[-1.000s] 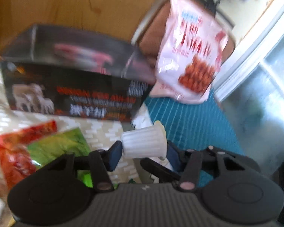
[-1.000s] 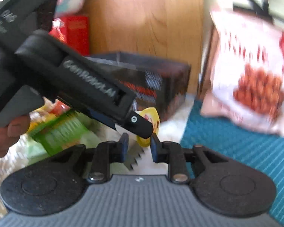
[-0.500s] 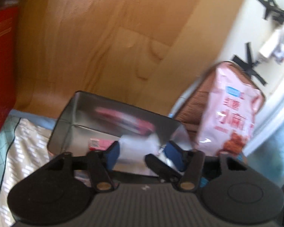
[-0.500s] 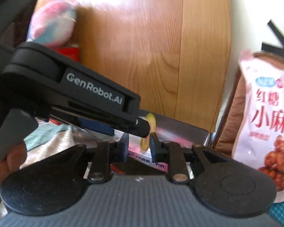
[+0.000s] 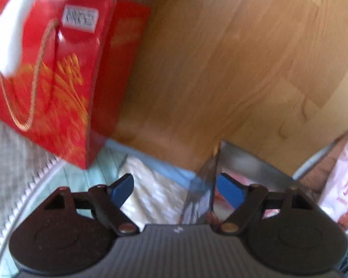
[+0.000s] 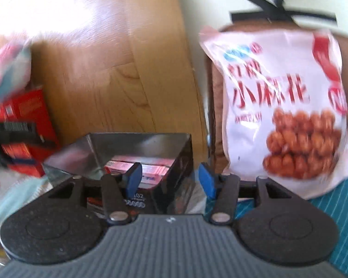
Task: Organize snacks
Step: 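Move the right gripper back over the snack pile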
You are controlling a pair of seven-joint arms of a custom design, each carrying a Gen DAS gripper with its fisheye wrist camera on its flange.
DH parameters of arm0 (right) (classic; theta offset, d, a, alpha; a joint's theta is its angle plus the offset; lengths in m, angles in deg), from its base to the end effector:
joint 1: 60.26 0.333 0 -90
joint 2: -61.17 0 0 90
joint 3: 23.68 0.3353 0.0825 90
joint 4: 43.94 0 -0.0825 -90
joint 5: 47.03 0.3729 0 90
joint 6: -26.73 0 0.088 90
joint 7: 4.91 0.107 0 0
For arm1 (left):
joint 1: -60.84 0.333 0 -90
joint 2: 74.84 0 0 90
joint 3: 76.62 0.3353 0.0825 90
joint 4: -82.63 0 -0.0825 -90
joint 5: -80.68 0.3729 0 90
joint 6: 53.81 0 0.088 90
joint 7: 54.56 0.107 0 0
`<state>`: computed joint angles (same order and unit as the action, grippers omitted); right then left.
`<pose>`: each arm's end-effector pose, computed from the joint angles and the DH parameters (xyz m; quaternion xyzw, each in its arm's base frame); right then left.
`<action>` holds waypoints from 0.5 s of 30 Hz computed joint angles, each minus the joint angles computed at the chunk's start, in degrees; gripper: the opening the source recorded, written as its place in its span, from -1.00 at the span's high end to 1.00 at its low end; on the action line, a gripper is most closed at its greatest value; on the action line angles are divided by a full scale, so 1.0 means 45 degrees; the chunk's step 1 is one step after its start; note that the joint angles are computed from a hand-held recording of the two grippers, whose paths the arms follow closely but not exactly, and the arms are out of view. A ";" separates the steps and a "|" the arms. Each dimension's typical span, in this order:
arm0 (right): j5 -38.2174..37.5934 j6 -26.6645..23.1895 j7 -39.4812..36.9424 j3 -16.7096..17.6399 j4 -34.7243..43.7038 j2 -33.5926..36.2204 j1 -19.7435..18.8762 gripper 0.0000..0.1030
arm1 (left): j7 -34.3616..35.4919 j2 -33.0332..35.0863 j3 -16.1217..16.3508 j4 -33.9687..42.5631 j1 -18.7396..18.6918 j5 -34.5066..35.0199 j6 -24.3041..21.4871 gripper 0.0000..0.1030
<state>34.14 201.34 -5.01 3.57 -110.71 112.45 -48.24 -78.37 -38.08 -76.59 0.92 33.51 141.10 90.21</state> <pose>0.7258 0.3159 0.3477 -0.7119 0.4210 -0.1413 0.5441 0.6697 -0.3539 0.3847 -0.8322 0.3573 -0.3356 0.2590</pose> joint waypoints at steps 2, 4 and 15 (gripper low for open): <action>0.0387 -0.0530 -0.0367 0.0300 -0.0487 -0.0236 -0.0411 -0.10 | 0.0284 0.0198 -0.0159 0.0114 0.0143 -0.0076 0.0598 -0.50; 0.0581 -0.1099 -0.0688 0.0203 -0.1064 -0.0601 -0.0604 -0.10 | 0.0711 0.0494 -0.0286 0.0418 0.0241 -0.0341 0.1121 -0.48; -0.0615 -0.0532 0.0331 -0.0654 -0.0613 -0.0184 0.0301 0.12 | 0.1654 0.0992 0.0118 0.1189 -0.0432 -0.0819 0.1811 -0.58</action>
